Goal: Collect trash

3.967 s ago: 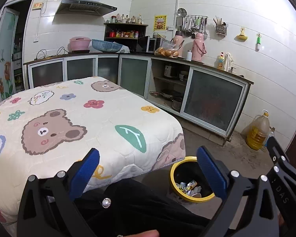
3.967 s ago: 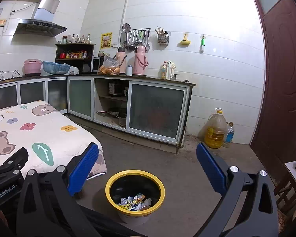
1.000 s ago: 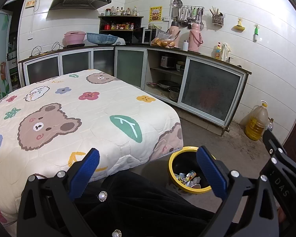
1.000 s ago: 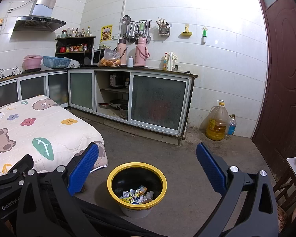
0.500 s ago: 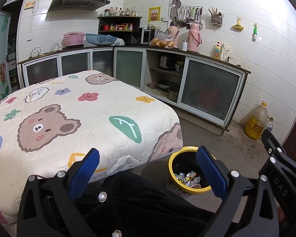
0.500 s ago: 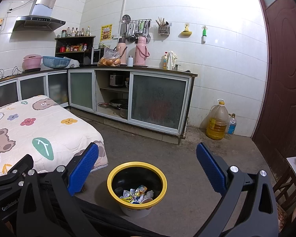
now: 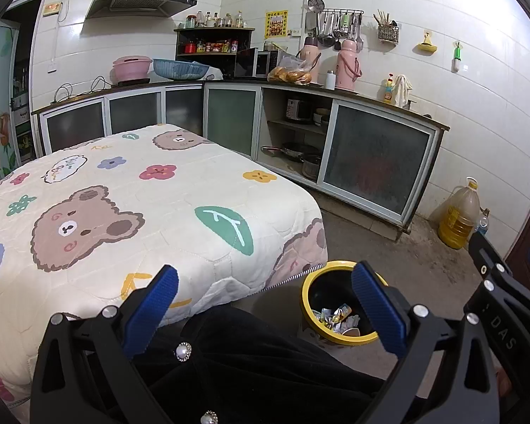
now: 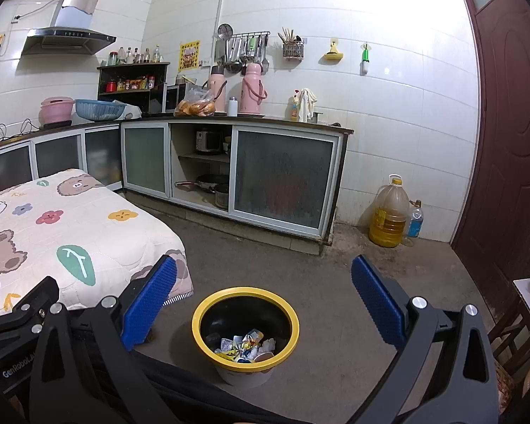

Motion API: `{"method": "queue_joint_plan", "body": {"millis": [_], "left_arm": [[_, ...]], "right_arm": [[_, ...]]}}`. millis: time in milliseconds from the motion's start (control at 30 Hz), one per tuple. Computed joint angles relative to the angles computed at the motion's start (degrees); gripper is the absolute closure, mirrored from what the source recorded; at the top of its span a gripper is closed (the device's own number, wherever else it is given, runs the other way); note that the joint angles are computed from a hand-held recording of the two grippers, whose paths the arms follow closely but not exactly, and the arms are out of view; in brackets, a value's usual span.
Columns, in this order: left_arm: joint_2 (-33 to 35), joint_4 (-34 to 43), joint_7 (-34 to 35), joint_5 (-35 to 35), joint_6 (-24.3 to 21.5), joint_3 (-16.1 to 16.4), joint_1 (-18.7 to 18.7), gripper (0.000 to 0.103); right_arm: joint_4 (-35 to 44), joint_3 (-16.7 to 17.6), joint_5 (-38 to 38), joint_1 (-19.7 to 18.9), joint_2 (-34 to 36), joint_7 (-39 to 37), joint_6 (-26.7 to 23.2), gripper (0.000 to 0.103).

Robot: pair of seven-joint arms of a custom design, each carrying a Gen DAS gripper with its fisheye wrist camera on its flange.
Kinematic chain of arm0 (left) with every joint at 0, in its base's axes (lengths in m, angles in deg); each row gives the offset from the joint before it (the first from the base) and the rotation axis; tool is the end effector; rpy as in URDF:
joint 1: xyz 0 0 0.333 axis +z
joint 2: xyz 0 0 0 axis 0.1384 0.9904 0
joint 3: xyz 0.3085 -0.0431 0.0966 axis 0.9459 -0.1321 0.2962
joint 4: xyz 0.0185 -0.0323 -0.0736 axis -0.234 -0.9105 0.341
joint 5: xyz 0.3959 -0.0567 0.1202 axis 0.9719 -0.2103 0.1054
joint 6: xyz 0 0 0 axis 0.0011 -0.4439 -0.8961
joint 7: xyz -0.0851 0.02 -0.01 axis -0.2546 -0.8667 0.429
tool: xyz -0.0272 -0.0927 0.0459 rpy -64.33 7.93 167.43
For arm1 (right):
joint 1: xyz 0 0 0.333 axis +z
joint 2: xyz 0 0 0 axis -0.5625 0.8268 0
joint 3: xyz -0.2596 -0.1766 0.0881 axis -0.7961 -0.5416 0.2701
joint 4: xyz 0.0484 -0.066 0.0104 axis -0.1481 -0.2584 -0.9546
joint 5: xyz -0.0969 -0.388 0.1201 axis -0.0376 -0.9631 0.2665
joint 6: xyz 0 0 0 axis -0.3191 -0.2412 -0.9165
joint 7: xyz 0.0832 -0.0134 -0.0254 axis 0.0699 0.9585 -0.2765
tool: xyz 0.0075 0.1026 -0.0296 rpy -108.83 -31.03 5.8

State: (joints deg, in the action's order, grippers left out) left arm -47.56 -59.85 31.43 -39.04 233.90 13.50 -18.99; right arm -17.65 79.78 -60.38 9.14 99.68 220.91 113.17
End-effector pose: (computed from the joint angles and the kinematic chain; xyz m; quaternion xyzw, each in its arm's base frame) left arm 0.6429 -0.4184 0.6182 -0.6082 0.6241 -0.3842 0.3049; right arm 0.6011 0.4542 0.6149 -0.4714 0.6605 -0.5044 0.2952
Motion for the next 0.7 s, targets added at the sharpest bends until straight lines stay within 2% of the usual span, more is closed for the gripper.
{"method": "queue_joint_plan", "body": {"millis": [700], "left_arm": [[0.09,0.06,0.11,-0.18,-0.13,0.00,-0.04,0.008]], "right_arm": [[-0.02,0.11,0.43,-0.08,-0.09,-0.21,-0.11,0.008]]}}
